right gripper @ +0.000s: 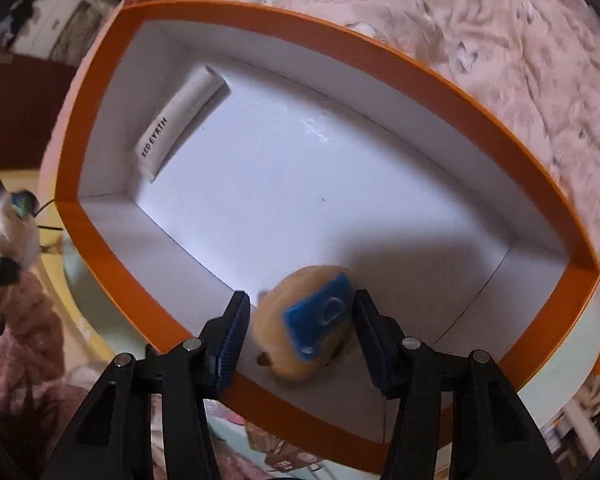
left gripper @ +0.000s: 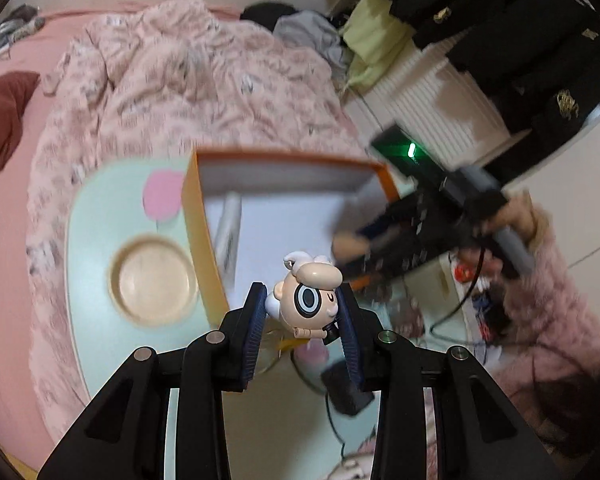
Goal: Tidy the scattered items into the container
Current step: 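Set the plush keychain on the table with left tool while right tool moves the brown plush ball out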
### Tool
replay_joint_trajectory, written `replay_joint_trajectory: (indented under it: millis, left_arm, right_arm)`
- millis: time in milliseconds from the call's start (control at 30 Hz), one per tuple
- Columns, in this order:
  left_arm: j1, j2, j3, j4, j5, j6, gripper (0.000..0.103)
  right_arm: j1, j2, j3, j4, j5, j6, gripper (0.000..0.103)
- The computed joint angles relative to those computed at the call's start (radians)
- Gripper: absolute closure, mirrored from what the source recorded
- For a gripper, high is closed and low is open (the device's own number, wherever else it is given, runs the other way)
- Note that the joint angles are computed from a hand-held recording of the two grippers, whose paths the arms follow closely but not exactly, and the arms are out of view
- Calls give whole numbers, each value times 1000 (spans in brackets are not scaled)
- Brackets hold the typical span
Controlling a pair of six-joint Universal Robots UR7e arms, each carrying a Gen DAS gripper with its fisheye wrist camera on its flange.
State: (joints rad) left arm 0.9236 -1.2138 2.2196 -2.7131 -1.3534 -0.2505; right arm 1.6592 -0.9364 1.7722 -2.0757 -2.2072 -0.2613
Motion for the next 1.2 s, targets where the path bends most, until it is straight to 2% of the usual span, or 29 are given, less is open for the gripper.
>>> replay_joint_trajectory:
  millis: [33, 67, 167, 267, 367, 500, 600, 700, 767, 867, 933, 1000, 1100, 1133, 1200]
  left_arm:
    - [1, 2, 9, 1, -8, -3, 67]
    - [3, 3, 18, 4, -21, -6, 67]
    - [3, 20, 44, -7, -45, -13, 67]
    - [-5, 30, 62, -18, -38, -18, 67]
    - [-10, 31, 74, -20, -27, -24, 67]
    - [-28, 36, 91, -5, 3, -30, 67]
    - [-36, 48, 103, -12, 5, -38, 66]
    - [-59, 81, 103, 7, 76, -72, 66]
    - [-55, 98, 95, 20, 70, -80, 66]
    - [-41, 99, 87, 19, 24, -81, 65]
    - [-45, 86, 92, 0, 25, -74, 61]
    - [-53, 69, 99, -30, 39, -72, 51]
    - [-57, 50, 103, -62, 47, -74, 50]
    - [-57, 46, 101, -63, 52, -76, 50]
    - [-57, 42, 91, -47, 70, -81, 50]
  right_arm:
    - [8, 1, 12, -27, -33, -2, 63]
    - [14, 0, 27, -56, -55, -10, 66]
    - [14, -21, 72, -143, -63, -35, 71]
    - [12, -66, 109, -250, -9, -67, 71]
    - [27, -155, 174, -362, 80, -124, 71]
    - [63, -254, 243, -331, 173, -152, 70]
    - [65, -274, 312, -326, 183, -165, 70]
    - [52, -267, 380, -359, 180, -168, 70]
    - [27, -249, 383, -350, 204, -167, 67]
    - [26, -231, 393, -404, 157, -195, 66]
    - [29, -248, 398, -422, 167, -210, 66]
    - [27, -264, 389, -411, 189, -207, 65]
    - [31, -276, 372, -415, 195, -194, 55]
    - [33, -274, 360, -410, 191, -185, 55]
    - [23, -276, 316, -323, 224, -151, 55]
